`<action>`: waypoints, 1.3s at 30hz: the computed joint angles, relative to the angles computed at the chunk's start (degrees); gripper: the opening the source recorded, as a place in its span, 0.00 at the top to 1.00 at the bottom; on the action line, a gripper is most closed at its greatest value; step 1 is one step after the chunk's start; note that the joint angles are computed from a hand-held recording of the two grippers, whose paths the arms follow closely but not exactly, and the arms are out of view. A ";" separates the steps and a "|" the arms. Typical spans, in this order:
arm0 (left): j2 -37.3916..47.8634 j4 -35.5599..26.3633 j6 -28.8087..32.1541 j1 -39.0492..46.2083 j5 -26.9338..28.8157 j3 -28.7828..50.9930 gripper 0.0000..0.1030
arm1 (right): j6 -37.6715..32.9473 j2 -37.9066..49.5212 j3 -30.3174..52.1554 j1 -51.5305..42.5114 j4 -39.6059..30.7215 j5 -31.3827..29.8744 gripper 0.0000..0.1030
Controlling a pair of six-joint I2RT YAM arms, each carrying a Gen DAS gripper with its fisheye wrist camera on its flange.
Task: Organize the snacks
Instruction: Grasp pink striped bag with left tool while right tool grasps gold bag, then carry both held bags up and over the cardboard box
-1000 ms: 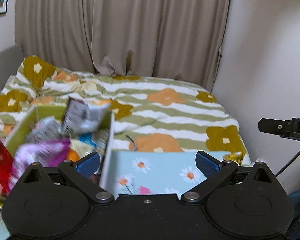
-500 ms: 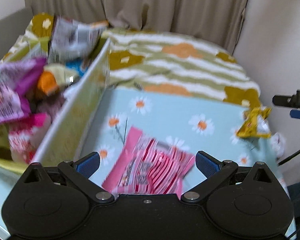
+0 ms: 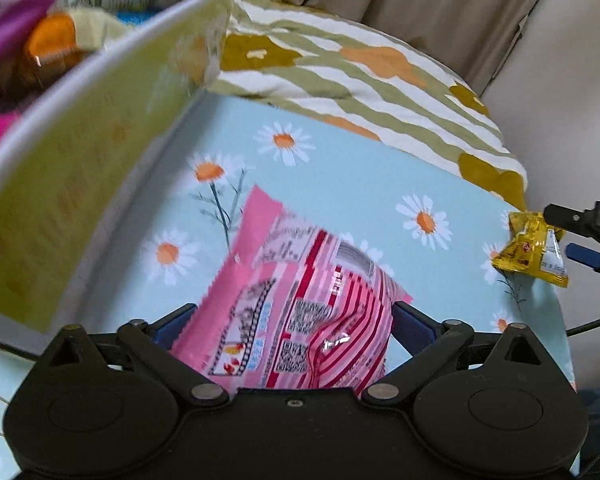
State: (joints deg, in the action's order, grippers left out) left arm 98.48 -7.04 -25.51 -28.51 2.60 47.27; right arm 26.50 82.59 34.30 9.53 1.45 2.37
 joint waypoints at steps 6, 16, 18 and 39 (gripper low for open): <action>-0.53 1.84 -1.12 -0.85 0.40 -1.57 0.12 | -0.88 4.24 0.98 -0.61 2.17 0.48 0.00; -2.88 3.64 -1.09 -1.75 -0.71 -3.51 0.20 | -6.02 9.71 3.92 0.95 3.67 2.27 0.16; -3.55 3.97 -1.07 -1.89 -0.84 -3.88 0.24 | -6.43 10.25 3.99 1.34 4.45 1.90 0.16; -15.55 2.60 -3.29 -1.02 -0.22 -8.75 0.40 | -4.47 4.67 3.18 8.12 1.64 0.78 0.31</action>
State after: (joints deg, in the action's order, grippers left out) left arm 82.93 -4.44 -28.80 -29.52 2.38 38.53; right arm 22.03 87.26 37.48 17.65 3.10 3.15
